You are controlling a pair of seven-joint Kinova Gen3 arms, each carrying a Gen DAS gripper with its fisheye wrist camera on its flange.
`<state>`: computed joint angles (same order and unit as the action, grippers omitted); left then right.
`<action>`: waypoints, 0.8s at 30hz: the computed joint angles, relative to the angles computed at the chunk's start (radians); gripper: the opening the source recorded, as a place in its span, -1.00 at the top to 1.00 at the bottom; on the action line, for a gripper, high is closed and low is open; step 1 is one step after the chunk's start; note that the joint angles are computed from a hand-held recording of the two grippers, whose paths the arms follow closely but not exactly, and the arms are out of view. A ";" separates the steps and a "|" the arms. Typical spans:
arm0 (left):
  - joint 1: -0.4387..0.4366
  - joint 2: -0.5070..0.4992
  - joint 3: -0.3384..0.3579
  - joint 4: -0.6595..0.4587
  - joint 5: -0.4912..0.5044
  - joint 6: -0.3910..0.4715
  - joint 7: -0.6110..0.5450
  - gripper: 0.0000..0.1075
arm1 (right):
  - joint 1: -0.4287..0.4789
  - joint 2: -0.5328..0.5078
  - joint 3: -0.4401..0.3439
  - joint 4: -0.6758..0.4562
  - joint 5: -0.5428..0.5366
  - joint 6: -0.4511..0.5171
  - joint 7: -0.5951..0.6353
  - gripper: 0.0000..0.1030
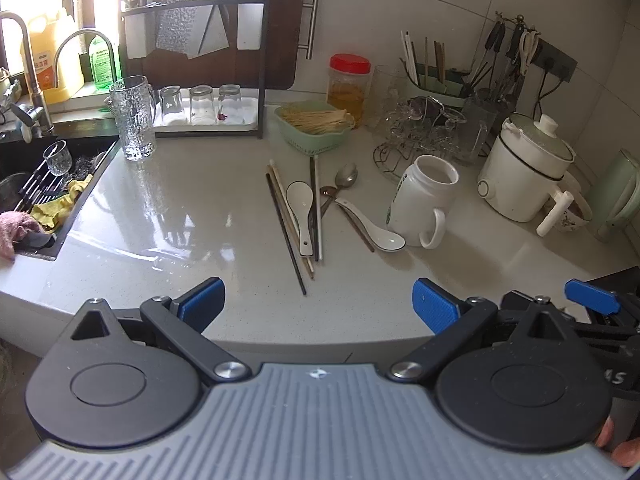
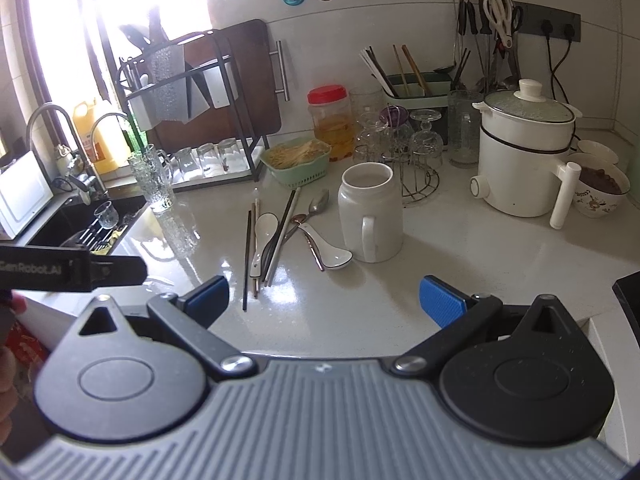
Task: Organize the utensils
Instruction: 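Move the left tool toward the white ceramic spoon among the chopsticks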
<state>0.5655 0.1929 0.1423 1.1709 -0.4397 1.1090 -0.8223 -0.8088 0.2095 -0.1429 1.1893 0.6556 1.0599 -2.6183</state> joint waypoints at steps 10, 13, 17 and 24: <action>-0.030 0.078 -0.020 -0.034 0.051 -0.027 -0.088 -0.89 | 0.022 -0.006 0.014 0.082 0.015 -0.089 -0.042 -1.00; -0.046 0.110 -0.026 -0.075 0.098 -0.017 -0.133 -0.89 | 0.023 0.007 0.021 0.091 0.053 -0.099 -0.069 -1.00; -0.049 0.156 -0.044 -0.147 0.118 0.022 -0.188 -0.89 | 0.030 0.025 0.035 0.093 0.075 -0.118 -0.100 -1.00; -0.065 0.262 -0.074 -0.320 0.174 0.131 -0.274 -0.89 | 0.015 0.066 0.057 0.070 0.108 -0.101 -0.113 -1.00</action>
